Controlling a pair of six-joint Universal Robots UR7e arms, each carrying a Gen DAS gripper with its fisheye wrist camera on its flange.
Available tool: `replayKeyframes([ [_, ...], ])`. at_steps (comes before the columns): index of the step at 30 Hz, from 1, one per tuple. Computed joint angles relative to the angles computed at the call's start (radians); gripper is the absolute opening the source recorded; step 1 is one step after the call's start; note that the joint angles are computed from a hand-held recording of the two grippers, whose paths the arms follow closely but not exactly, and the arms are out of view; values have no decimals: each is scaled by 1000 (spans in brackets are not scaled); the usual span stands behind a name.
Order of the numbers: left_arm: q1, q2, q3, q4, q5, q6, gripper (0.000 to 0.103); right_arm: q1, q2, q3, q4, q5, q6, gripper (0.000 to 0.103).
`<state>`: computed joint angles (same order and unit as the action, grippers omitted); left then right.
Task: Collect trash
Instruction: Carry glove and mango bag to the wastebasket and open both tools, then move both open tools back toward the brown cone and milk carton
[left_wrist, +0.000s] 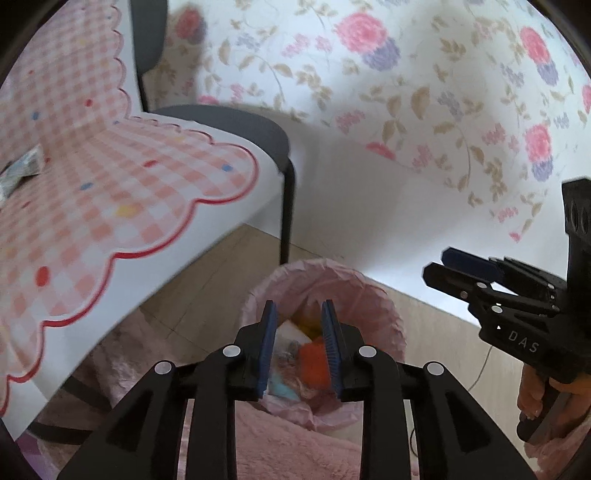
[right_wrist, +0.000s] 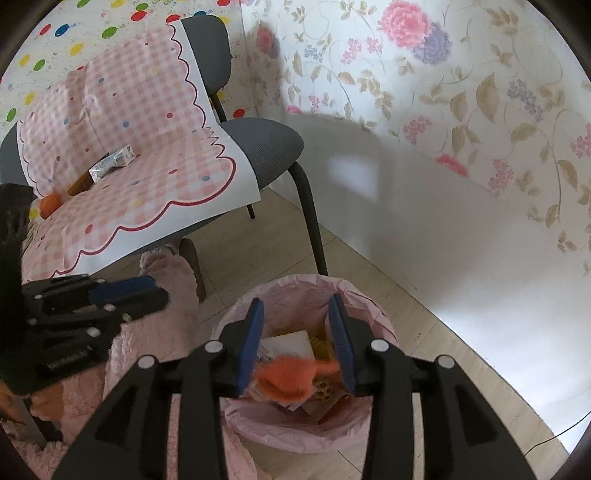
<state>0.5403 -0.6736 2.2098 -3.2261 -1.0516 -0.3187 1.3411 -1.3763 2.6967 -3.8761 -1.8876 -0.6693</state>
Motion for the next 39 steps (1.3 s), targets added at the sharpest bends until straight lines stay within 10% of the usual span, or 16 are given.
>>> replayKeyframes([
  [19,-17,-176,114,15,178,-73,29,186,-7,-58,34,-10,23,36],
  [23,-3,-243,137,48,247,-96,46,246,44,-127,80,-19,23,36],
  [36,119,-453,148,158,464,-94,47,403,288,-412,224,-63,-2,63],
  [39,161,-480,131,158,505,-65,60,425,344,-490,285,-59,-5,63],
])
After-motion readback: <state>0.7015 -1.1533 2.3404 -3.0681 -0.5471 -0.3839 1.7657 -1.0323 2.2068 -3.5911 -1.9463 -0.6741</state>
